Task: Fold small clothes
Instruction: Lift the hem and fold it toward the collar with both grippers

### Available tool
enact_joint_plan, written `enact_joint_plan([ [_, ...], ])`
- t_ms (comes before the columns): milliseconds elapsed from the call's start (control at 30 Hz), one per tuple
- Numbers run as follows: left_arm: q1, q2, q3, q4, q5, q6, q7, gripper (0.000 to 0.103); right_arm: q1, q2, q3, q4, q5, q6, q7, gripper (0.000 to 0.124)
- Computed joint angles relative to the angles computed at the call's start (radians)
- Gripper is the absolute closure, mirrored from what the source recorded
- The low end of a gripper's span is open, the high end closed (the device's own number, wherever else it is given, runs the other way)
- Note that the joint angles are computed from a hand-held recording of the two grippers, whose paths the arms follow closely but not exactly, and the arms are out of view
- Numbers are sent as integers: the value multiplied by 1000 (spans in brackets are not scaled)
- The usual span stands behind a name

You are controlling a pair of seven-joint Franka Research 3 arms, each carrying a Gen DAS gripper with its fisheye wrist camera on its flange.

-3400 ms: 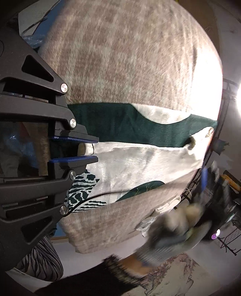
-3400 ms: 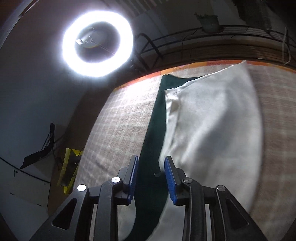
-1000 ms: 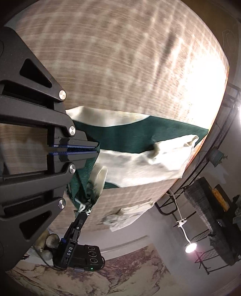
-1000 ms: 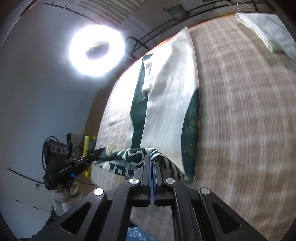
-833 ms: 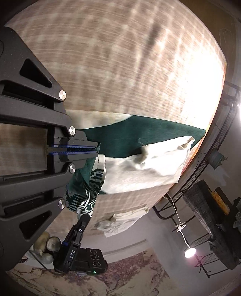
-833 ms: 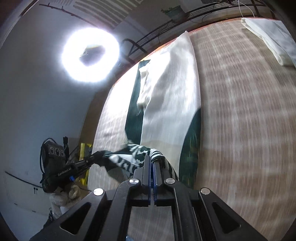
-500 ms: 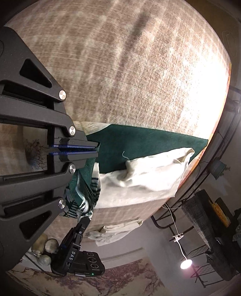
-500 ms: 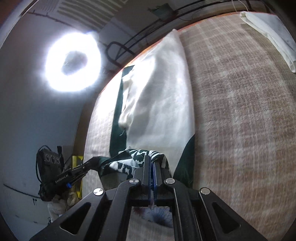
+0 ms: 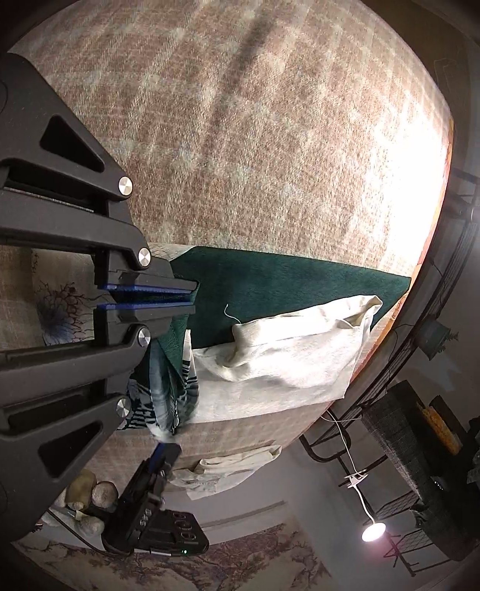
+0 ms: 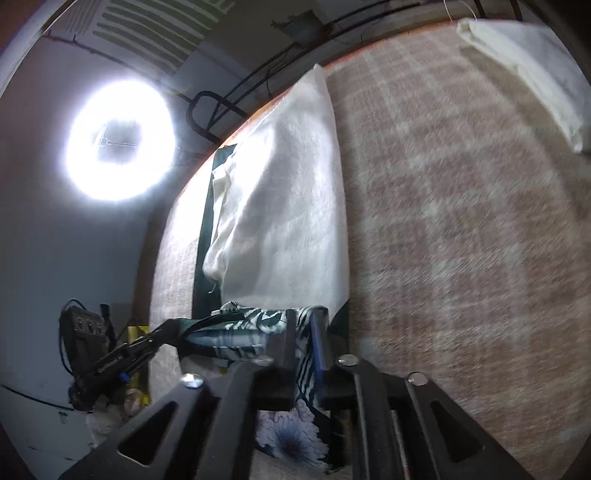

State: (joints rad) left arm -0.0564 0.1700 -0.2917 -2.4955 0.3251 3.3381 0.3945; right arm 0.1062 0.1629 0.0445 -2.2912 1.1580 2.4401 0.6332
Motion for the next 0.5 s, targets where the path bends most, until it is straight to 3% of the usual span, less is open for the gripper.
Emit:
enact_joint_plan([
  [100, 27, -7, -19, -5, 17, 3, -12, 102, -5, -25, -5, -15, 13, 9, -29, 91],
  [200, 65, -18, -52, -2, 42, -19, -22, 94, 3, -49, -5, -29, 4, 20, -72, 94],
  [333, -130, -45, 123, -10, -43, -18, 64, 82, 26, -74, 3, -53, -23, 15, -132, 98],
  [400, -95, -41, 91, -10, -38, -9, 69, 80, 56, -86, 14, -73, -62, 88, -142, 98],
  [500, -48, -34, 46, -3, -19, -14, 70, 80, 81, -86, 20, -84, -87, 162, -143, 87],
])
